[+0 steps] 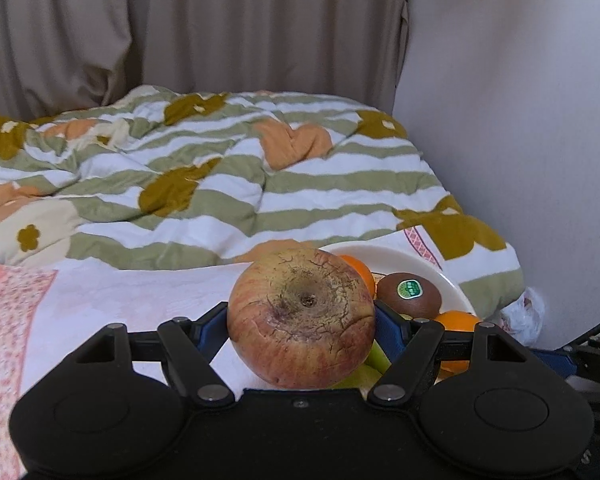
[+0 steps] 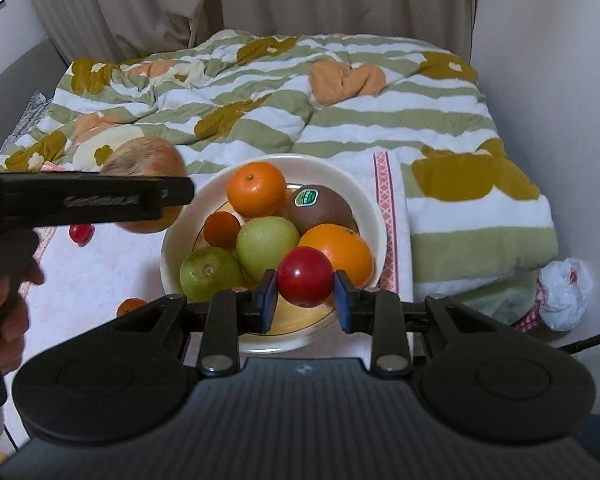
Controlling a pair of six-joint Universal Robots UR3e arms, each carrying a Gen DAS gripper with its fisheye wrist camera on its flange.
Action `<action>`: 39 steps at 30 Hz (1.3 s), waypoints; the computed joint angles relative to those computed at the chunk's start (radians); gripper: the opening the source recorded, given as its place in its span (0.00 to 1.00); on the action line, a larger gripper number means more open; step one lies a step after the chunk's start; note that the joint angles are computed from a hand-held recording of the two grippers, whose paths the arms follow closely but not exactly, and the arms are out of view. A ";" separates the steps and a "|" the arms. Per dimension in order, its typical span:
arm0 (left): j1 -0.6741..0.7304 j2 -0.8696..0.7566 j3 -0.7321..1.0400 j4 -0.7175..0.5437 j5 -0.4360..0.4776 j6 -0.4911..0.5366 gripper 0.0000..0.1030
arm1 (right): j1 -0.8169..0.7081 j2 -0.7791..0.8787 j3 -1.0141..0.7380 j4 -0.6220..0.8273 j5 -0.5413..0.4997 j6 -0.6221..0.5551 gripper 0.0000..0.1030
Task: Organize fruits
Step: 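Carry the brownish apple with the left tool toward the bowl while the right tool carries the tomato, then lower the apple and tomato into the bowl and open both tools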
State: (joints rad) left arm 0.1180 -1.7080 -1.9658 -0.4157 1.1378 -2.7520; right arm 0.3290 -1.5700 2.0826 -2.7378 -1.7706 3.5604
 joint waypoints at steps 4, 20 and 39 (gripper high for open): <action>-0.021 -0.097 0.074 -0.002 0.012 0.004 0.75 | 0.008 0.038 -0.022 -0.001 -0.006 0.008 0.44; -0.013 -0.132 0.056 0.053 -0.022 0.060 0.99 | 0.011 0.089 -0.045 0.004 -0.010 0.038 0.44; 0.161 0.185 -0.154 0.006 -0.043 0.098 0.99 | 0.066 0.107 -0.035 -0.058 -0.011 -0.037 0.44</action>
